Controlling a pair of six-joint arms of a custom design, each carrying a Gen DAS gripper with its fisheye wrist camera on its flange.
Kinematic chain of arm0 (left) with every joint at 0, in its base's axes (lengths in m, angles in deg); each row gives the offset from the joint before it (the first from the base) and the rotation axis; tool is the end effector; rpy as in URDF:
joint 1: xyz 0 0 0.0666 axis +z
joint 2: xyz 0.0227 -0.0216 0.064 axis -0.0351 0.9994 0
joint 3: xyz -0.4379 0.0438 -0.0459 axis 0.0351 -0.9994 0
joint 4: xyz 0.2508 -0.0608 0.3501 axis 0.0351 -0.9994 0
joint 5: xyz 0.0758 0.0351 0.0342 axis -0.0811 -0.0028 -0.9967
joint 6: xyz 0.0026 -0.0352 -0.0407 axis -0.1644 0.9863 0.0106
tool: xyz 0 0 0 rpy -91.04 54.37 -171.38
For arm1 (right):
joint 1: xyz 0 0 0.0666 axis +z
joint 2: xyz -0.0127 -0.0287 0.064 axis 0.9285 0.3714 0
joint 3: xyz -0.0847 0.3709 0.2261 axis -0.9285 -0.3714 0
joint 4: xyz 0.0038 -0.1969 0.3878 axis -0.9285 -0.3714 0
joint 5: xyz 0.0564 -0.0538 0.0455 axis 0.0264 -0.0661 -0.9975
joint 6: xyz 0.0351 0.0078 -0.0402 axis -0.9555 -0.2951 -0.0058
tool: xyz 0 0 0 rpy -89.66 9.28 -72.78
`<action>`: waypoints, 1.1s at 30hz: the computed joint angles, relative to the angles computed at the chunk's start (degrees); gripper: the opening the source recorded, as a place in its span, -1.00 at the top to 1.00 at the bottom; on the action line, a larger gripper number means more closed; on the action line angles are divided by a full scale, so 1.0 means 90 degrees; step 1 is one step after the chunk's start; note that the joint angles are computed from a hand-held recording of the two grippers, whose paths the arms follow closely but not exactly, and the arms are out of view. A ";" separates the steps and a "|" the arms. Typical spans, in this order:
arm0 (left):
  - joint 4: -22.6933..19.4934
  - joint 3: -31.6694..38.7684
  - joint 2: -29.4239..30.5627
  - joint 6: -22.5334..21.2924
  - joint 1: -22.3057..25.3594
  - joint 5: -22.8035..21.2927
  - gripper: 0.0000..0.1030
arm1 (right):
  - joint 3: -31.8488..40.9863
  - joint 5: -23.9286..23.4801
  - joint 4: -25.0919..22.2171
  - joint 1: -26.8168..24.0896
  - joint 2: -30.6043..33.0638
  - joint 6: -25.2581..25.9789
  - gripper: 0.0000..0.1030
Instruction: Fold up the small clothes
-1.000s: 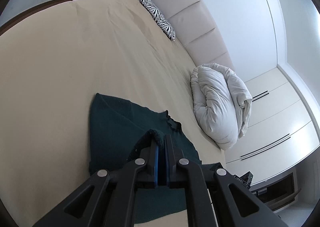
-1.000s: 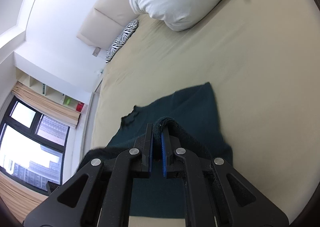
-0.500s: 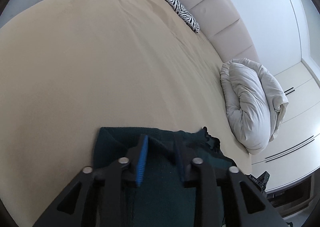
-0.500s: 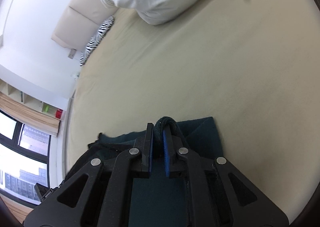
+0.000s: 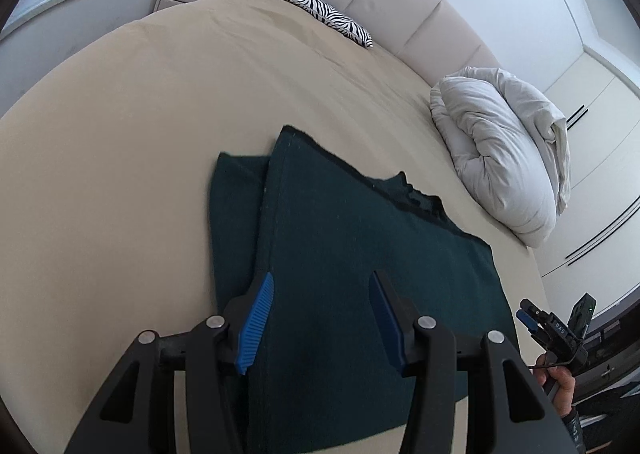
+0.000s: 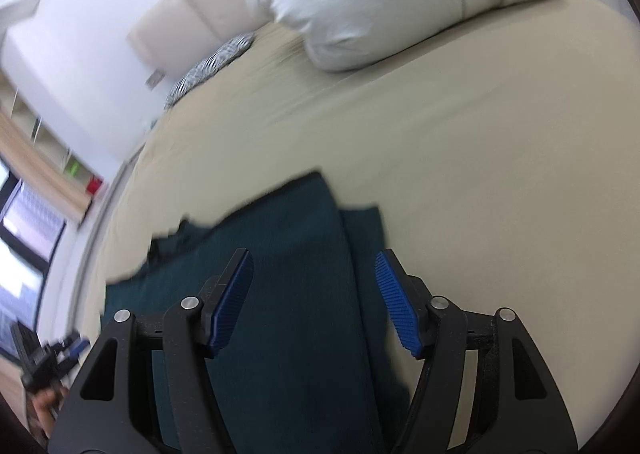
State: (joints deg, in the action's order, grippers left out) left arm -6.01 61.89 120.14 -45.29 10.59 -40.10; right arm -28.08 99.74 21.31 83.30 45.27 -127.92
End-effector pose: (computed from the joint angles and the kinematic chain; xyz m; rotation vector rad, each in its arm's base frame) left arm 0.6549 0.1214 0.4101 0.2170 2.4943 -0.8346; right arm 0.4030 0.0990 0.4107 0.8504 2.2315 0.2496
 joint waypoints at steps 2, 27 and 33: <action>0.0111 -0.0341 -0.0203 -0.0099 0.0102 0.0015 -0.01 | -0.0083 0.0270 -0.0311 0.0344 -0.0151 0.0001 -0.15; 0.0720 -0.1042 -0.0585 -0.0434 0.0218 -0.0527 0.47 | -0.0817 0.0943 -0.1192 0.1375 -0.1043 -0.0892 -0.12; 0.0825 -0.1115 -0.0649 -0.0495 0.0218 -0.0650 0.86 | -0.0839 0.1023 -0.1213 0.1395 -0.1055 -0.0935 -0.12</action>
State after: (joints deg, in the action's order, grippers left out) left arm 1.41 51.86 114.30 -49.74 12.55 -45.96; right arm -35.63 108.94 10.39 95.86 35.77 -136.34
